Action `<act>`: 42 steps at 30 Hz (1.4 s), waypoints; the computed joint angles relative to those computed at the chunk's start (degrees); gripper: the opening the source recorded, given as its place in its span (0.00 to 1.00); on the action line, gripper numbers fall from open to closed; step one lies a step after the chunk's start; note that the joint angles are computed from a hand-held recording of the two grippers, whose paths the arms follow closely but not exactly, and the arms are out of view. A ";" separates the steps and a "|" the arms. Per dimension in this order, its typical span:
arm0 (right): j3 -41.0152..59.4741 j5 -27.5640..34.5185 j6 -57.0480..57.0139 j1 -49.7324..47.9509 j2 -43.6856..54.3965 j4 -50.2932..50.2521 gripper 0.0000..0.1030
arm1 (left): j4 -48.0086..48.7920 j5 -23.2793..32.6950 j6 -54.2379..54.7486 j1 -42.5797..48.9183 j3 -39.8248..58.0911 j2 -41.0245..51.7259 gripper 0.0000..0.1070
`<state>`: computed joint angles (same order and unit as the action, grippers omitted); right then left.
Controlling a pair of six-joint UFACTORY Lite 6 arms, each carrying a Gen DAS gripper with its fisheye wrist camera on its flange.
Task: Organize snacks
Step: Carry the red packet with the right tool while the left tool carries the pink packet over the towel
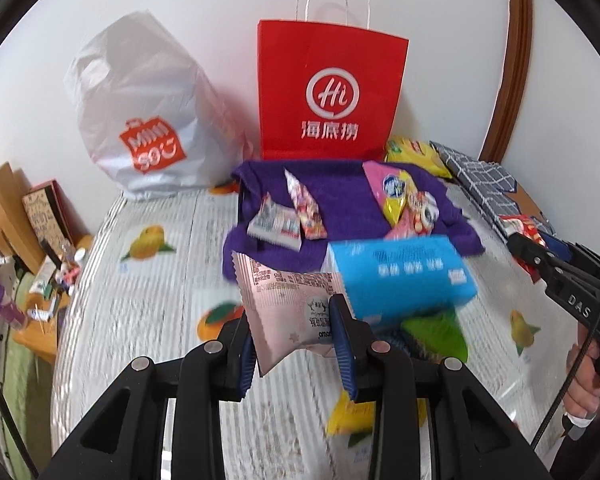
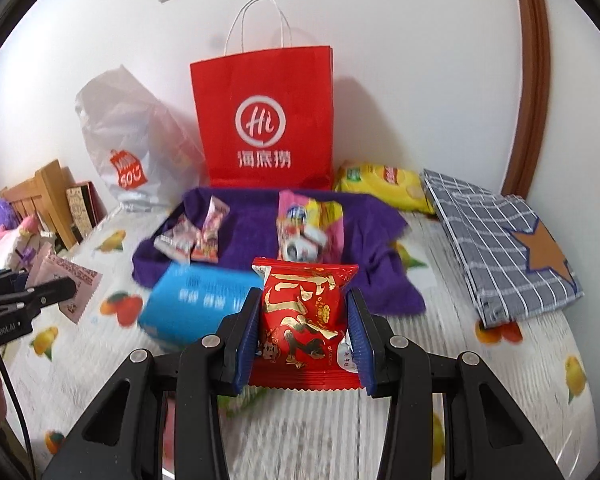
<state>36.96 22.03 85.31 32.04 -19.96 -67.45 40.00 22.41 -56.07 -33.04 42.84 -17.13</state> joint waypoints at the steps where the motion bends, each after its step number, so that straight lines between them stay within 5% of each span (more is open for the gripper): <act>1: 2.05 -1.29 -2.16 -1.68 1.72 1.15 0.40 | -1.06 0.13 1.62 0.47 2.10 1.48 0.30; 9: 23.96 -6.43 -32.91 -12.62 19.50 25.47 0.40 | -8.70 0.72 13.33 4.92 20.67 15.64 0.30; 15: 44.57 -3.52 -51.21 -16.83 36.44 40.72 0.40 | -16.98 1.89 22.72 8.18 37.21 29.62 0.30; 19: 55.56 -0.35 -54.30 -18.14 45.84 42.02 0.40 | -20.48 3.77 27.15 9.42 48.38 38.61 0.30; 30: 63.62 0.71 -69.18 -23.96 57.82 55.80 0.40 | -34.48 9.91 39.62 13.37 73.57 62.71 0.30; 42: 71.36 6.49 -82.21 -26.49 66.36 69.08 0.40 | -34.00 12.09 38.63 12.71 76.59 66.41 0.30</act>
<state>108.32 28.53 3.10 5.54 46.40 1.63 6.00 34.50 -17.44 -20.33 119.43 49.28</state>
